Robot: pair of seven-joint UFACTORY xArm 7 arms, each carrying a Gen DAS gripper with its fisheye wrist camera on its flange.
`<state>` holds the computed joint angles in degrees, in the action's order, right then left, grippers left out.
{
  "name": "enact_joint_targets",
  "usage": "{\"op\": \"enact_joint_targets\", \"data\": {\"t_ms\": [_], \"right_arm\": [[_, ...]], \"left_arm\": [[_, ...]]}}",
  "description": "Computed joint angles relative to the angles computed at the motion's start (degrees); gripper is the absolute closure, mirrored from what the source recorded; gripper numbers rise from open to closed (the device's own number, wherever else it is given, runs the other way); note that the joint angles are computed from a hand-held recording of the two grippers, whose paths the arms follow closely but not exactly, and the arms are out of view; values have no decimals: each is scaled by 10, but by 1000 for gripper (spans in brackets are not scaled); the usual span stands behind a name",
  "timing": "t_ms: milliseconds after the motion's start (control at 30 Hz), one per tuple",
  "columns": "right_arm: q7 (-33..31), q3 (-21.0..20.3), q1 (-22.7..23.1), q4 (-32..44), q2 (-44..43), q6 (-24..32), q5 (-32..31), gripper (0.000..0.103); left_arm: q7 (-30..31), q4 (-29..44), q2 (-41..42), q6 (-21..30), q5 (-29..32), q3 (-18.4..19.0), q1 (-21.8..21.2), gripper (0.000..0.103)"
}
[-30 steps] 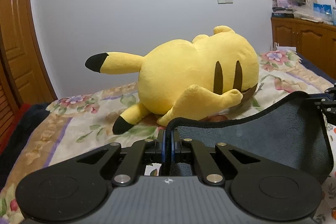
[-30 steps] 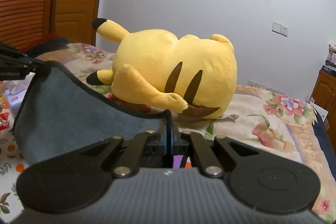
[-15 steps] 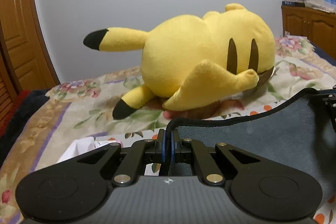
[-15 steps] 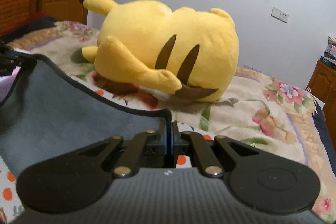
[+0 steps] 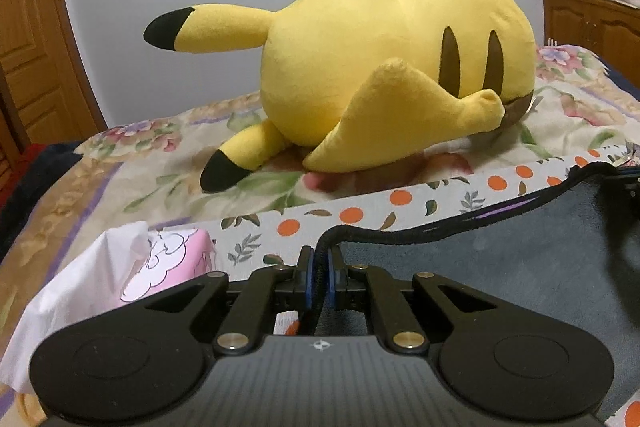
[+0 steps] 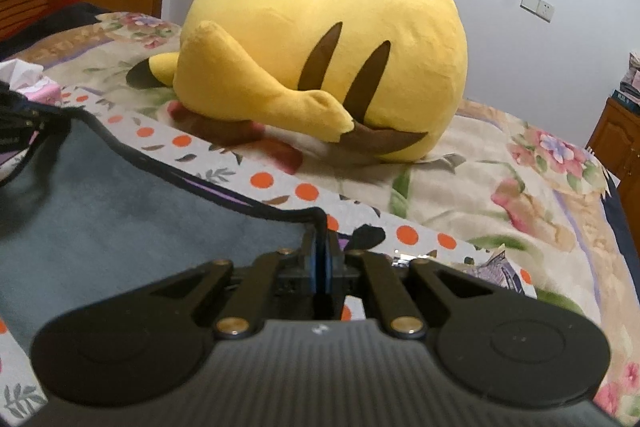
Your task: Fold towel
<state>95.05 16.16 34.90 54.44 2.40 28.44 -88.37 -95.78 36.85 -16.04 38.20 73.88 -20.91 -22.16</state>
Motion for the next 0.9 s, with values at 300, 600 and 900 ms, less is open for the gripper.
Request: {"op": "enact_joint_targets", "data": {"t_ms": [300, 600, 900], "right_arm": [[22, 7, 4, -14, -20, 2, -7, 56], [78, 25, 6, -61, -49, -31, 5, 52], [96, 51, 19, -106, -96, -21, 38, 51]], "left_arm": [[12, -10, -16, -3, -13, -6, -6, 67], [16, -44, -59, -13, -70, -36, -22, 52], [58, -68, -103, -17, -158, -75, -34, 46]]}}
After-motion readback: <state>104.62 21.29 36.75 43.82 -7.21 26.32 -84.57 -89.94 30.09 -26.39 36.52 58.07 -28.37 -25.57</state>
